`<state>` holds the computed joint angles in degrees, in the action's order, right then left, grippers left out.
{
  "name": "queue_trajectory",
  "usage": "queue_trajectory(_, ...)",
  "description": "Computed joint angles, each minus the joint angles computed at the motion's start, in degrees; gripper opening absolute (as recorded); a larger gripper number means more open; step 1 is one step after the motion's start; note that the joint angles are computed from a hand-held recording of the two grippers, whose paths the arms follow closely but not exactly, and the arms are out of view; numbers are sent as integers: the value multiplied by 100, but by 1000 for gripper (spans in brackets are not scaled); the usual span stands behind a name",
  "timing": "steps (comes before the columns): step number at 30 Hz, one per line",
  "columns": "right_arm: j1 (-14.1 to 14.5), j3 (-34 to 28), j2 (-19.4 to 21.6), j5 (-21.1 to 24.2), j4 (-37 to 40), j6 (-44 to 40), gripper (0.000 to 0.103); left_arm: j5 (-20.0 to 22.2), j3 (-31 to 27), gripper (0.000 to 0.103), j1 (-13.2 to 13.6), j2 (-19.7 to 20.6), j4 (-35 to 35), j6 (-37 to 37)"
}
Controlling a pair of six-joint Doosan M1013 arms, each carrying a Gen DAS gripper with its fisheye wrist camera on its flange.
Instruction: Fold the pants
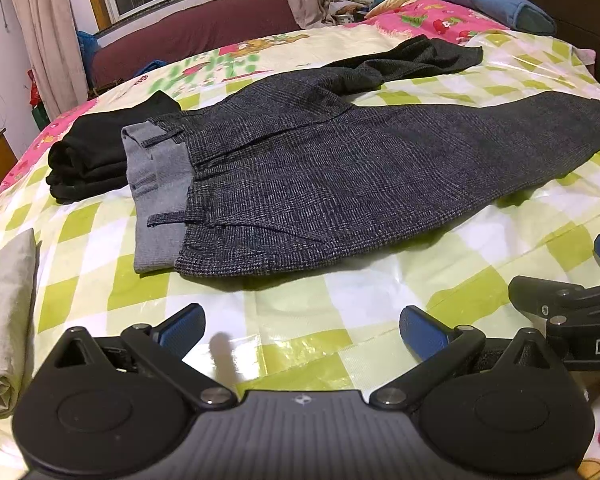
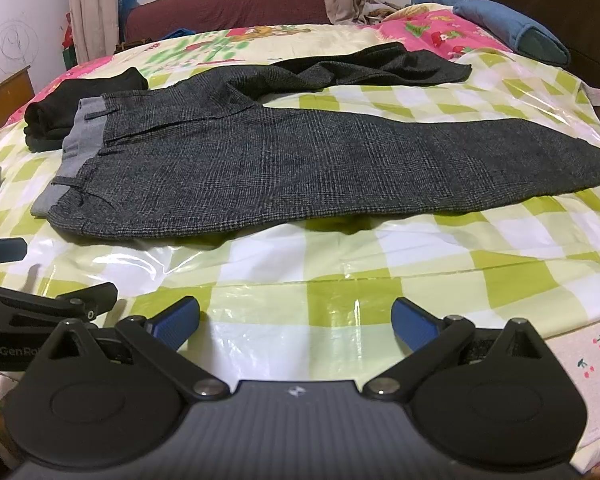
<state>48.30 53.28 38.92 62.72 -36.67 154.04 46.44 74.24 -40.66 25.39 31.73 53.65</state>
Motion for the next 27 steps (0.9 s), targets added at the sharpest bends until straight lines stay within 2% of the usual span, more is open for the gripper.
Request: queue_trajectory(27, 52, -139, 86, 203, -151, -122, 100, 14, 14, 103, -26, 18, 138, -20)
